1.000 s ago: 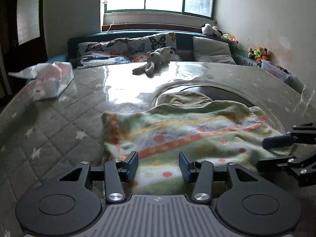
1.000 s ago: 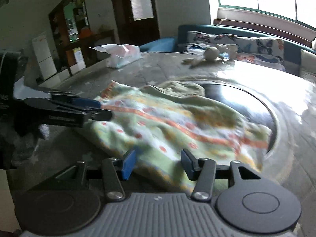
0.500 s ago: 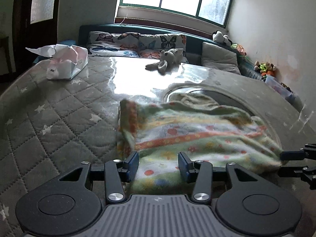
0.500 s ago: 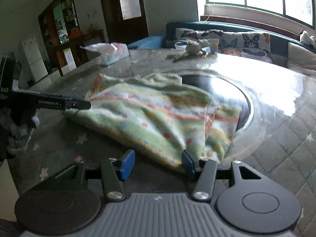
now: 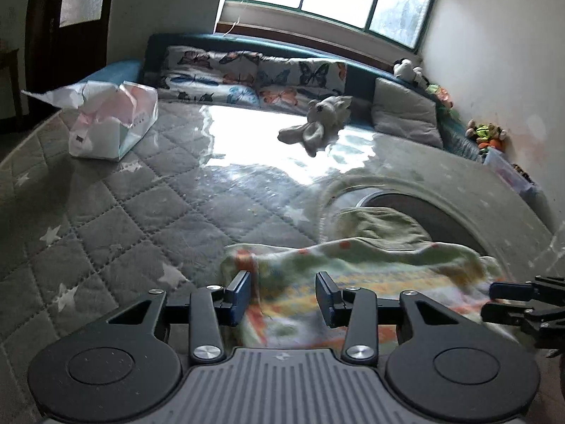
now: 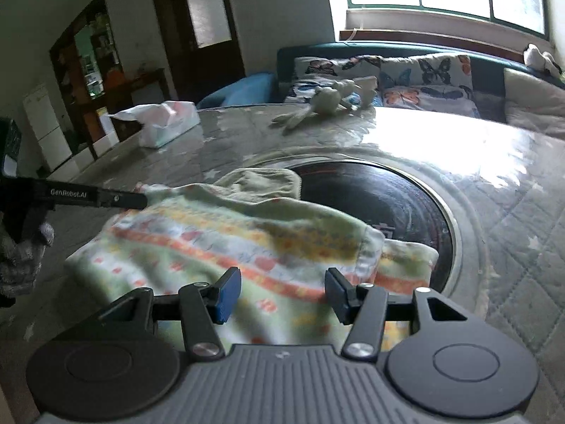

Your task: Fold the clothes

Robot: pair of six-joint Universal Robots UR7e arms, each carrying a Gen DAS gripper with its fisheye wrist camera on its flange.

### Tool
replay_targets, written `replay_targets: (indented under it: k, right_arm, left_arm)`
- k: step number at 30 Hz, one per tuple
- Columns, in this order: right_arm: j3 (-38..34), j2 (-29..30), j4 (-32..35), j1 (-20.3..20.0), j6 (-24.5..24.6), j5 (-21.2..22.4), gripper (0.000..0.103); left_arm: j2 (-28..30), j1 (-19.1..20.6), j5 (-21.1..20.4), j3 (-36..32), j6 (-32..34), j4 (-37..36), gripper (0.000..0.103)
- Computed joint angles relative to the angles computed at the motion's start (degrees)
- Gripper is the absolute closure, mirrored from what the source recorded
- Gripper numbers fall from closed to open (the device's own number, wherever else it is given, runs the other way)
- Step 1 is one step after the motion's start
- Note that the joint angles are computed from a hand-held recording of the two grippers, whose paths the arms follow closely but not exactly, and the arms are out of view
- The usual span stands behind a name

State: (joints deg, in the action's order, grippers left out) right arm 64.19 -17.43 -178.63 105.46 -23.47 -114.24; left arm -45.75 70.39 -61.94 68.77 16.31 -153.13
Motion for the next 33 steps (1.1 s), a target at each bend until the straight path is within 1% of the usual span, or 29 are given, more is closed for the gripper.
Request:
replay_targets:
  k: [2, 5, 10, 13, 15, 17, 19, 20, 21, 22, 23, 24, 26, 31, 33]
  right_arm:
    - [-1.6, 0.73, 0.98, -0.44, 0.91, -0.43, 0.049]
    - [-2.34, 0.99, 1.69, -0.82, 1.15, -0.25, 0.049]
    - [-2.79, 1.44, 0.17, -0.75, 0.88, -0.5, 0.048]
    - [-3.24, 1.53, 0.79, -0.9, 1.51, -0.56, 0.048]
    - [-3.51, 1.71, 0.76, -0.74, 1.13, -0.93, 0.048]
    - [-3.58, 1.8, 0.38, -0.54, 0.8, -1.33, 0.046]
    - [-3.08, 1.75, -0.65, -0.31, 0.21, -1.75, 0.038]
    - [-2.83, 1.73, -1.15, -0.2, -0.12, -1.97, 0.038]
    - [-2.38, 1.63, -1.62, -0.09, -0.46, -2.11, 0.038]
    - [-1.87, 1.5, -2.08, 0.02, -0.8, -2.24, 0.037]
    - [-1.34, 1.22, -2.33, 0.1, -1.1, -2.32, 0.035]
    - [-0.96, 1.14, -2.73, 0.2, -1.49, -2.55, 0.032]
    - [-0.05, 1.01, -3.88, 0.39, -2.39, -2.8, 0.031]
    - [1.15, 0.61, -5.0, 0.4, -2.71, -2.73, 0.029]
    - [0.69, 0.68, -4.93, 0.22, -1.87, -2.63, 0.029]
  left_arm:
    - [0.82, 0.41, -0.35, -1.22, 0.03, 0.25, 0.063]
    - [1.4, 0.44, -0.15, -2.11, 0.01, 0.41, 0.063]
    - [1.36, 0.1, 0.55, -1.57, 0.97, -0.39, 0.059]
    - [1.37, 0.07, 0.49, -1.71, 0.65, -0.36, 0.055]
    - [1.04, -0.22, 1.0, -1.05, 1.17, -1.29, 0.049]
    - [0.47, -0.52, 1.28, 0.01, 1.94, -2.74, 0.046]
    - [-0.51, -0.84, 1.22, 1.8, 3.0, -5.33, 0.039]
    - [-0.99, -1.03, 1.35, 2.75, 3.5, -6.69, 0.028]
    - [-1.48, -1.31, 1.77, 3.96, 4.41, -8.71, 0.022]
    - [-1.95, -1.6, 2.19, 5.15, 5.39, -10.79, 0.019]
    - [-2.4, -1.89, 2.6, 6.29, 6.38, -12.87, 0.014]
    - [-2.85, -2.14, 2.77, 7.31, 7.14, -14.53, 0.007]
    - [-3.73, -2.58, 2.69, 9.29, 8.6, -17.62, 0.0]
    - [-4.85, -3.58, 2.67, 12.34, 12.03, -23.28, 0.0]
    - [-4.99, -3.88, 2.92, 12.92, 12.65, -24.89, 0.0]
